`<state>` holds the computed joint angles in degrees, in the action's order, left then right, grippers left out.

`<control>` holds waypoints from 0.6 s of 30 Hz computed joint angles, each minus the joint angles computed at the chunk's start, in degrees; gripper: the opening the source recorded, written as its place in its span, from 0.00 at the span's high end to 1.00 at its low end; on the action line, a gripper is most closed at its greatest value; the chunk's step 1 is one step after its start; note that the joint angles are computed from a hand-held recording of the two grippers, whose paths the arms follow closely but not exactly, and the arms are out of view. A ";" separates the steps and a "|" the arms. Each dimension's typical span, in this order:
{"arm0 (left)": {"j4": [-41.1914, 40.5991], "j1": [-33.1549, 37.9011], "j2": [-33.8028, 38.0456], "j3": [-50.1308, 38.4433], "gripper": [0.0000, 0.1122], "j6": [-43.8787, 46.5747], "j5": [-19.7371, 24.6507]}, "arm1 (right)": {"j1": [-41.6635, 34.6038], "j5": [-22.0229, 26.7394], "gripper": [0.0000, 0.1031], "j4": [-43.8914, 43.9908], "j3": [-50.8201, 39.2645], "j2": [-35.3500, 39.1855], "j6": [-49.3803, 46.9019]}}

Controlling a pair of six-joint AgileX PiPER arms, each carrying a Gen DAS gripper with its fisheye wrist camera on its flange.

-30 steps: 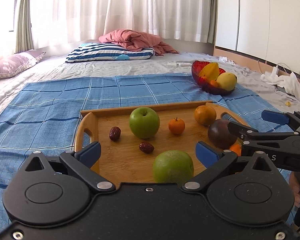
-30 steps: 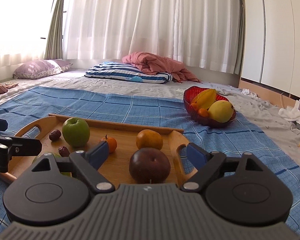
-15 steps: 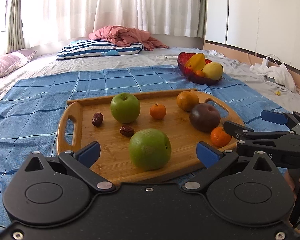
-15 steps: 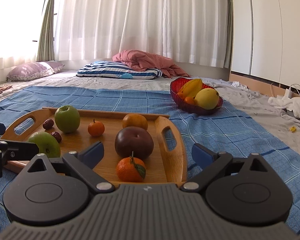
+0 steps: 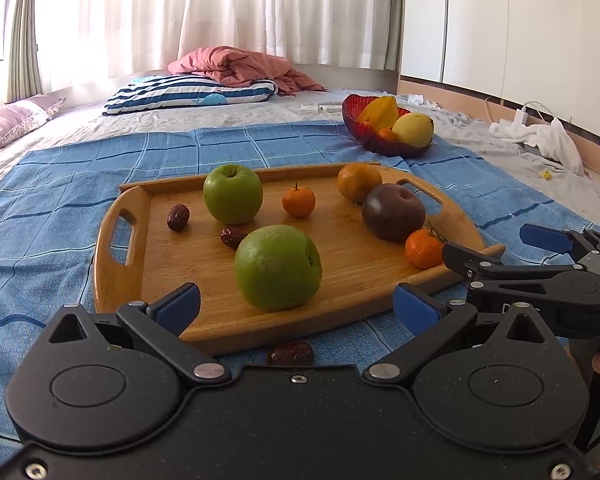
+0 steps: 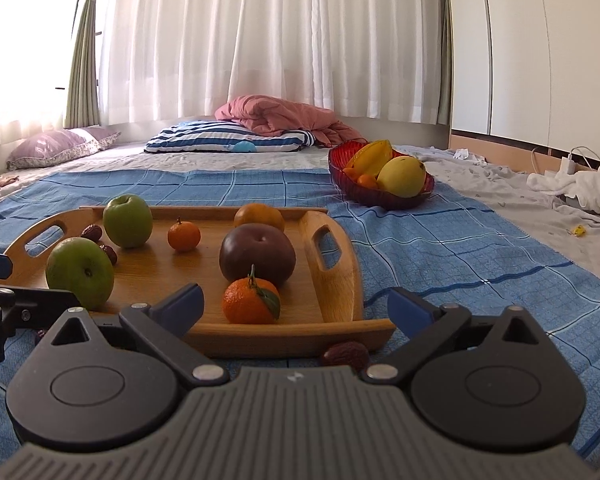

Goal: Organize fruits
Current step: 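Move both open tools back toward the red dates on the blanket beside the tray, then grasp a red date with the left tool while the right tool grasps another red date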

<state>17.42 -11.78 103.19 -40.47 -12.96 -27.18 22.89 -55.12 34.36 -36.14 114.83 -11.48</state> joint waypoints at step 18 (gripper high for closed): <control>-10.44 -3.80 3.97 2.75 0.08 8.86 -4.26 | 0.17 0.08 0.00 0.05 -0.20 3.42 2.43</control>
<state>6.98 -15.59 107.16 -37.73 -4.11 -31.44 23.07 -55.03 34.41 -36.34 118.26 -9.05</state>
